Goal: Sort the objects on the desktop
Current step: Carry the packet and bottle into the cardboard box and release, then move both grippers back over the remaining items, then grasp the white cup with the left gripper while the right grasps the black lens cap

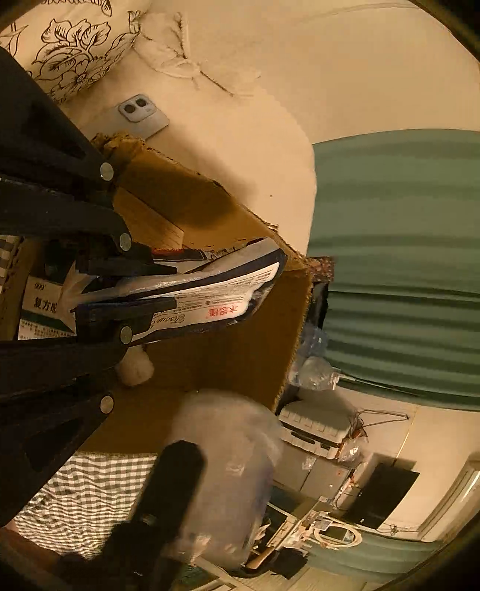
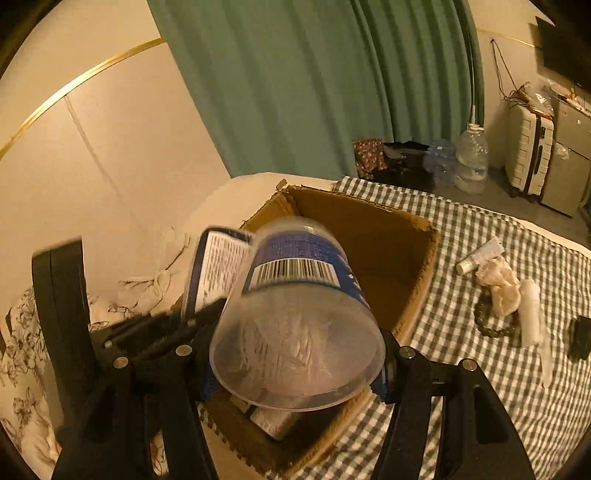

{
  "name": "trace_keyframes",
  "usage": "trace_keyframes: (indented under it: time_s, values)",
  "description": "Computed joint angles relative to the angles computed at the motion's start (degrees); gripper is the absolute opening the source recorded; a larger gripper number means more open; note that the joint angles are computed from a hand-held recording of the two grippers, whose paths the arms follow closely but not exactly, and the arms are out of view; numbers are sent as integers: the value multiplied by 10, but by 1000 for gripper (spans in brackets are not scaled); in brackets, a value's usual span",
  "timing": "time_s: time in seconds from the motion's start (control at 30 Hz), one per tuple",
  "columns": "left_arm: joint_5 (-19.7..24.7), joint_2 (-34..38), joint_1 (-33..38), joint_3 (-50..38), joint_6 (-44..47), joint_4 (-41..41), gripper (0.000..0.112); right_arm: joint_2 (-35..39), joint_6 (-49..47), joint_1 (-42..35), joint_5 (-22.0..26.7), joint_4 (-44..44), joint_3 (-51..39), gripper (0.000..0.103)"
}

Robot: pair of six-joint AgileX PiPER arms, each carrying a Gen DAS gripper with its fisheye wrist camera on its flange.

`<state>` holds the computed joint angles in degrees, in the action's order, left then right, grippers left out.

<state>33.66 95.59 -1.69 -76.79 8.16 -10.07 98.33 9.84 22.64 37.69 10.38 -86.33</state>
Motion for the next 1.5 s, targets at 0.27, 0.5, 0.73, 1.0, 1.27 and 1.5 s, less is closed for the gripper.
trace_keyframes:
  time_s: [0.27, 0.5, 0.73, 1.0, 1.27, 1.5]
  values:
    - [-35, -40, -31, 34, -123, 109, 96, -92, -11, -77, -24, 6, 66, 79]
    - [-60, -102, -194, 97, -375, 314, 103, -259, -88, -249, -79, -25, 309, 80]
    - [-41, -31, -378, 98, -659, 518, 103, -250, -421, -542, -95, 264, 446, 80]
    - [-7, 146, -449, -65, -635, 459, 103, -175, -582, -566, -150, 383, 437, 80]
    - [26, 321, -438, -288, -570, 393, 103, -26, -644, -554, -189, 432, 343, 80]
    - [131, 511, -422, -582, -501, 323, 103, 96, -533, -531, -207, 340, 228, 80]
